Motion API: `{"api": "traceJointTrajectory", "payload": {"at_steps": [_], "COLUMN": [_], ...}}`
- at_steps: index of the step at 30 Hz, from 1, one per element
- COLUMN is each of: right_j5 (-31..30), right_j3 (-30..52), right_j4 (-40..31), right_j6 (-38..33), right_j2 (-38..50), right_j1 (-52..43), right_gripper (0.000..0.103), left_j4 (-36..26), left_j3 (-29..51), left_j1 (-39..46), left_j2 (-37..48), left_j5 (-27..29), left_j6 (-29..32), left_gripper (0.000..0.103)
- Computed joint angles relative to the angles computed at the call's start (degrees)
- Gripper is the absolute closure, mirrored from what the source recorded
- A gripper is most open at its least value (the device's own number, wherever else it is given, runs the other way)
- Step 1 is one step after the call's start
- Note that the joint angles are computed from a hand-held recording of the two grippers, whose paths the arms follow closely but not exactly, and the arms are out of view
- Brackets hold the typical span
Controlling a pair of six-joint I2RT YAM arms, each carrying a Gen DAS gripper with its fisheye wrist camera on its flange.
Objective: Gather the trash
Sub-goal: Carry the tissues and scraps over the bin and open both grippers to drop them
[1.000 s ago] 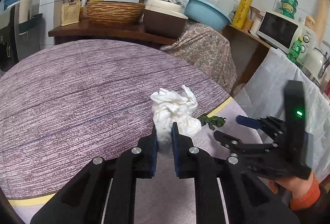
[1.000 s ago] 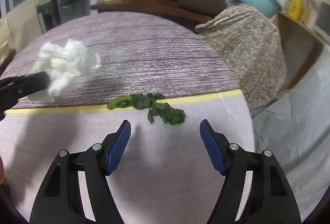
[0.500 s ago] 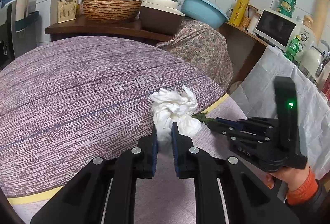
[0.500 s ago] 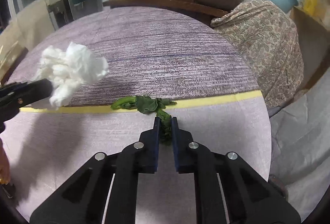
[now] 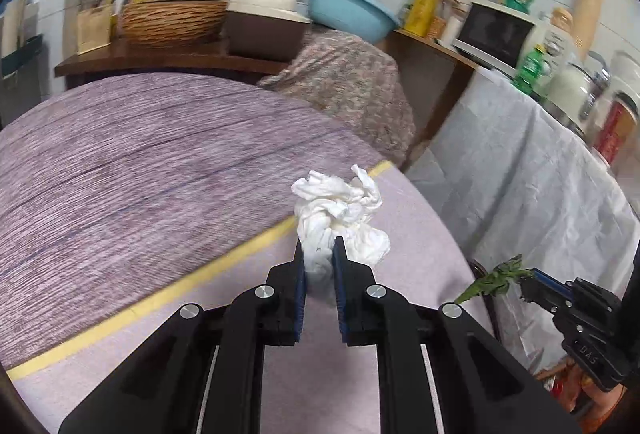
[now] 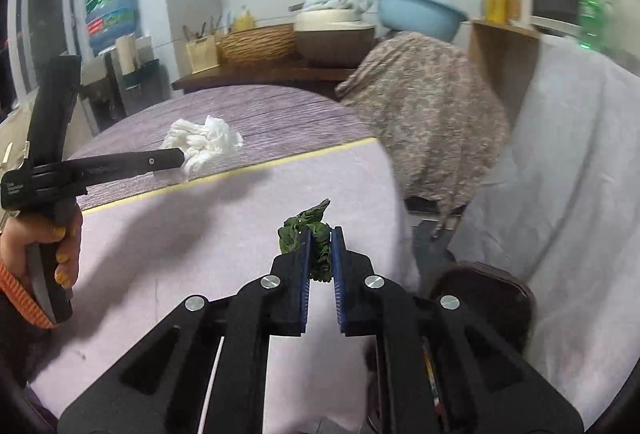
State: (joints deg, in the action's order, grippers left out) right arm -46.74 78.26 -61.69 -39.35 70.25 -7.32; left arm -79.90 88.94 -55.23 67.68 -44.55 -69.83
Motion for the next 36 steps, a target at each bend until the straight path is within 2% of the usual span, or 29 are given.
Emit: {"api": "traceJointTrajectory", "payload": {"at_steps": [4, 9, 13, 17, 21, 22, 24, 25, 26, 30, 32, 33, 35, 36], "right_j5": [-5.34, -4.79, 0.81, 6.75, 10.78, 11.46, 11.25, 10.68, 10.28, 9.45, 9.29, 9.02, 8.51, 8.17], "right_j3": [0.77, -1.43, -6.63, -11.77, -16.52, -16.8, -17.15, -17.81, -18.55, -20.18, -20.94, -21.09, -20.74, -20.52], "right_j4": [-7.23, -5.88, 1.85, 10.53, 19.0, 20.32, 21.25, 22.42, 23.74, 24.94, 26.03, 26.25, 26.22, 25.79], "right_j6": [-10.98, -16.48, -14.84, -10.97, -7.01, -5.47, -3.75, -2.74, -1.97, -1.39, -0.83, -0.75, -0.9, -1.6], "right_j2": [0.92, 2.66, 3.47, 8.04, 12.08, 13.92, 15.9, 16.31, 16.3, 15.57, 14.84, 14.43, 14.31, 14.34], "right_j1": [-14.97, -25.08, -25.93, -23.51, -21.53, -21.17, -21.35, -21.97, -22.69, -26.07, -27.99, -29.1, -30.83, -31.73], "right_gripper": [0.092, 0.092, 0.092, 0.092, 0.09, 0.086, 0.067, 0.055, 0.049, 0.046, 0.037, 0.036, 0.034, 0.034], "left_j4": [5.38, 11.59, 14.46, 16.6, 14.18, 13.17, 11.75, 10.69, 9.83, 7.56, 5.57, 4.93, 5.65, 5.98], "left_j3": [3.31, 8.77, 16.15, 24.38, 33.98, 36.97, 40.43, 42.13, 43.55, 47.07, 50.02, 51.16, 50.22, 49.61], "left_j1": [-4.11, -7.2, -7.9, -6.9, -5.36, -5.0, -4.48, -4.32, -4.11, -3.29, -3.0, -2.9, -2.8, -2.89], "left_j2": [5.87, 15.99, 24.58, 33.14, 42.39, 45.21, 48.63, 50.05, 51.62, 55.69, 58.03, 59.06, 59.22, 59.2], "left_j5": [2.21, 6.91, 10.51, 16.36, 19.51, 20.35, 21.32, 21.51, 21.93, 23.29, 23.48, 23.65, 23.78, 23.54], "left_j6": [3.34, 8.78, 12.82, 15.94, 16.76, 16.85, 17.01, 16.97, 16.85, 17.1, 17.2, 17.42, 17.93, 17.85], "left_gripper": [0.09, 0.09, 0.09, 0.09, 0.09, 0.09, 0.09, 0.09, 0.09, 0.09, 0.09, 0.09, 0.09, 0.085]}}
